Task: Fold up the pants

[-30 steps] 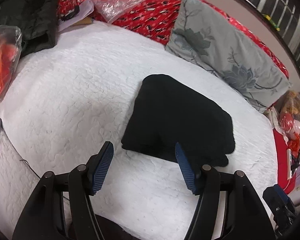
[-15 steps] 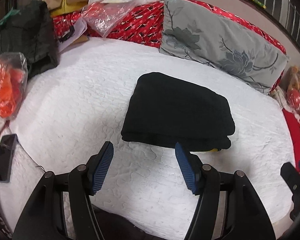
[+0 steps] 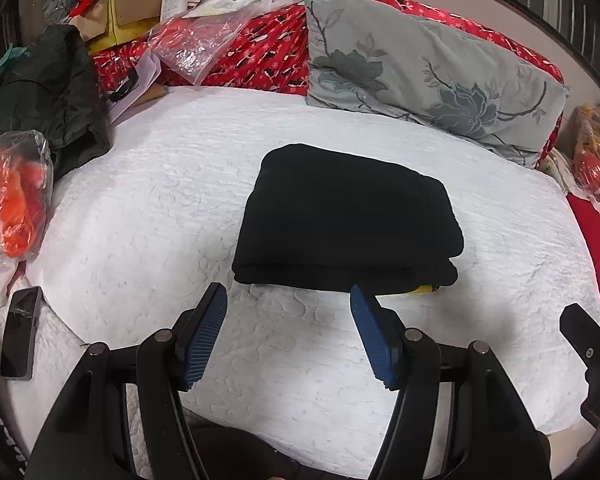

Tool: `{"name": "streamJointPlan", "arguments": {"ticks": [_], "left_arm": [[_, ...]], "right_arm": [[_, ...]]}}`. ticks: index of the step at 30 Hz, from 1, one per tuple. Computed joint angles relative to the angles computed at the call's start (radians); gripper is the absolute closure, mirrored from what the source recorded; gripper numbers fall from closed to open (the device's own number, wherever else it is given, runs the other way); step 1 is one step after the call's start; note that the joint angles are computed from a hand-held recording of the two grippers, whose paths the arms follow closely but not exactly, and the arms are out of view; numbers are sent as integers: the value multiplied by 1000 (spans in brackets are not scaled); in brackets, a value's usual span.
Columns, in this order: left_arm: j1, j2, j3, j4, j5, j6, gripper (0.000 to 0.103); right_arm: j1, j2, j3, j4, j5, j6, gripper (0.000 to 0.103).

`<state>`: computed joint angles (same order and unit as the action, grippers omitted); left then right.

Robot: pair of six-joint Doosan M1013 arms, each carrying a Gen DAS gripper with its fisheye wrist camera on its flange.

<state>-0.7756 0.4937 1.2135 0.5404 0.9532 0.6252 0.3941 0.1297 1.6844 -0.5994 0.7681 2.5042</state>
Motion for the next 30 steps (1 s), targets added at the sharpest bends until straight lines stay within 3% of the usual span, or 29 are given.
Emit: {"name": "streamJointPlan", "arguments": {"ticks": [21,30], "left_arm": [[3,-6,-6,-114,-63,129,39],[-4,-7,-17,-72,-85,109,39]], "right_arm": [[-14,-6,8,24,-4,13,0],[-23,-8,11,39,-2,23,0]]}}
